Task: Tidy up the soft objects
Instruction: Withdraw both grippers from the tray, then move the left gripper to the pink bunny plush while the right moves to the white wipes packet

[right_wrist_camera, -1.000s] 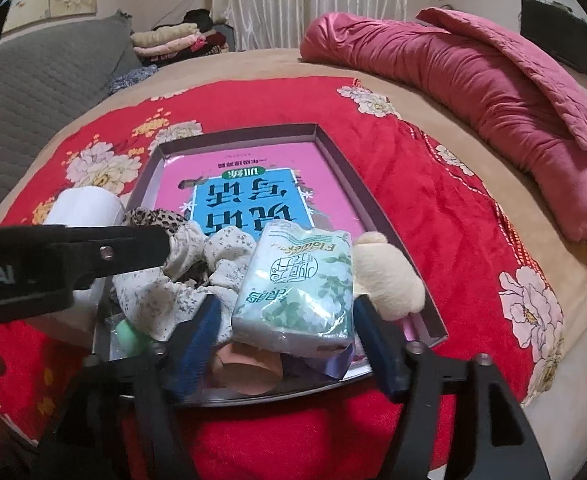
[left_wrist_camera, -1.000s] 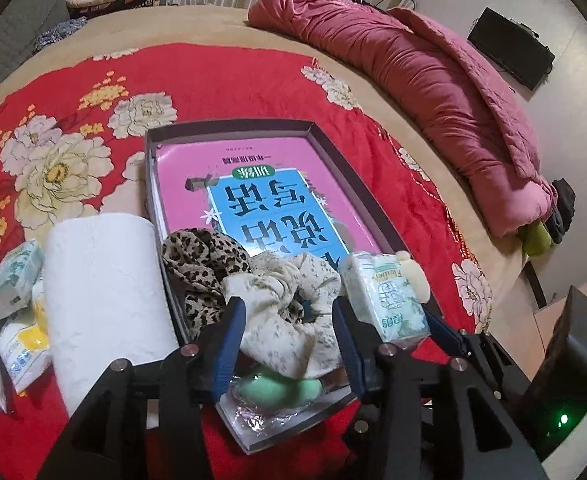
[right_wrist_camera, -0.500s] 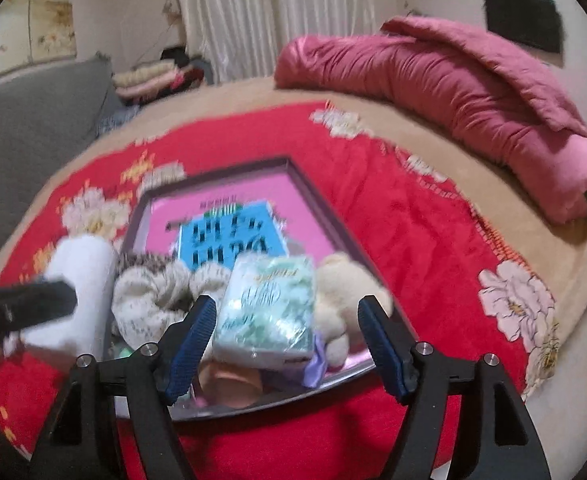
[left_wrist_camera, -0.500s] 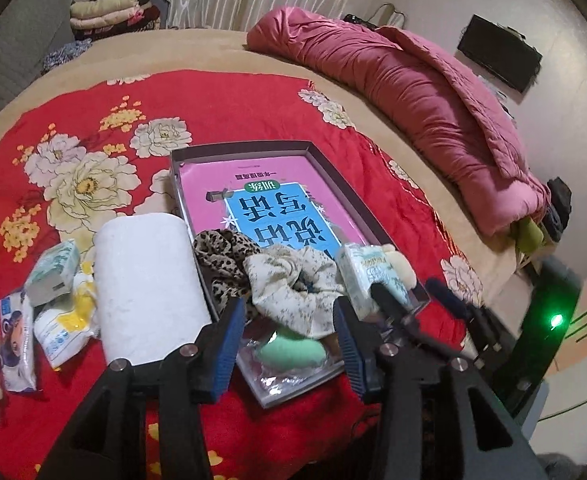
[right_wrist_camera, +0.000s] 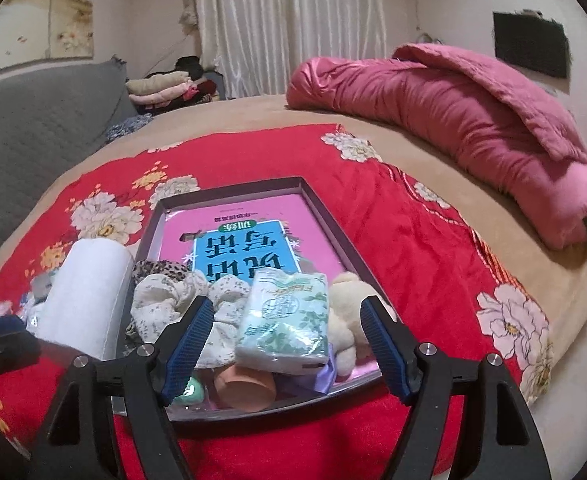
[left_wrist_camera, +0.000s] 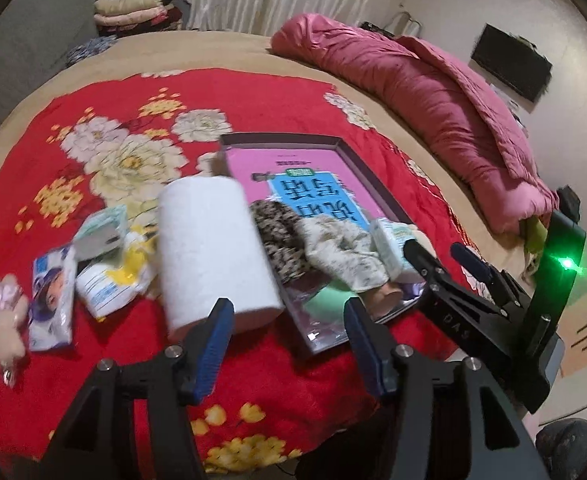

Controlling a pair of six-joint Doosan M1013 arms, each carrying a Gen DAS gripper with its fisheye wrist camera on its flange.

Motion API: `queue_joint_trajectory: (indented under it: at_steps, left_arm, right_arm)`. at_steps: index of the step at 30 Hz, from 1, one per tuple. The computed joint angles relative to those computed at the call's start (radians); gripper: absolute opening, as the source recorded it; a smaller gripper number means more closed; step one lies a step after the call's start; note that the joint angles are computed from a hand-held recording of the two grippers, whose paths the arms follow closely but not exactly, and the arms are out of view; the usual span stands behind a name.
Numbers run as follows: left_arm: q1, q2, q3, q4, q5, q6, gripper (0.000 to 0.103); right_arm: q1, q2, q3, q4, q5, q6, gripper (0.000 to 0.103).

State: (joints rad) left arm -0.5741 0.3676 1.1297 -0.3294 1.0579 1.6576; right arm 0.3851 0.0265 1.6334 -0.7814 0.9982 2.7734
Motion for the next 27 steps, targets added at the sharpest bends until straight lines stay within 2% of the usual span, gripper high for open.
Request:
queue_joint_trajectory:
  at_steps: [8, 12, 19, 24, 27]
  left_arm:
    - [0.059, -0.045, 0.063, 0.035, -0.041, -0.060, 0.057]
    - [0.079, -0.069, 0.102, 0.091, -0.069, -0.091, 0.057]
    - [0.125, -0.103, 0.154, 0.131, -0.120, -0.155, 0.057]
    - [0.158, -0.115, 0.178, 0.140, -0.158, -0.223, 0.057]
    - [0.171, -0.117, 0.190, 0.159, -0.182, -0.246, 0.057]
  right_arm:
    - [0.054, 0.006, -0.006, -0.124, 0.014, -0.017, 0.077]
    - [0.088, 0.016, -0.017, -0.180, 0.024, -0.048, 0.077]
    - [0.121, 0.022, -0.049, -0.091, -0.049, -0.128, 0.077]
    - [0.157, 0.055, -0.100, -0.057, -0.098, -0.232, 0.077]
    - [0.179, 0.083, -0.134, -0.039, -0.101, -0.302, 0.077]
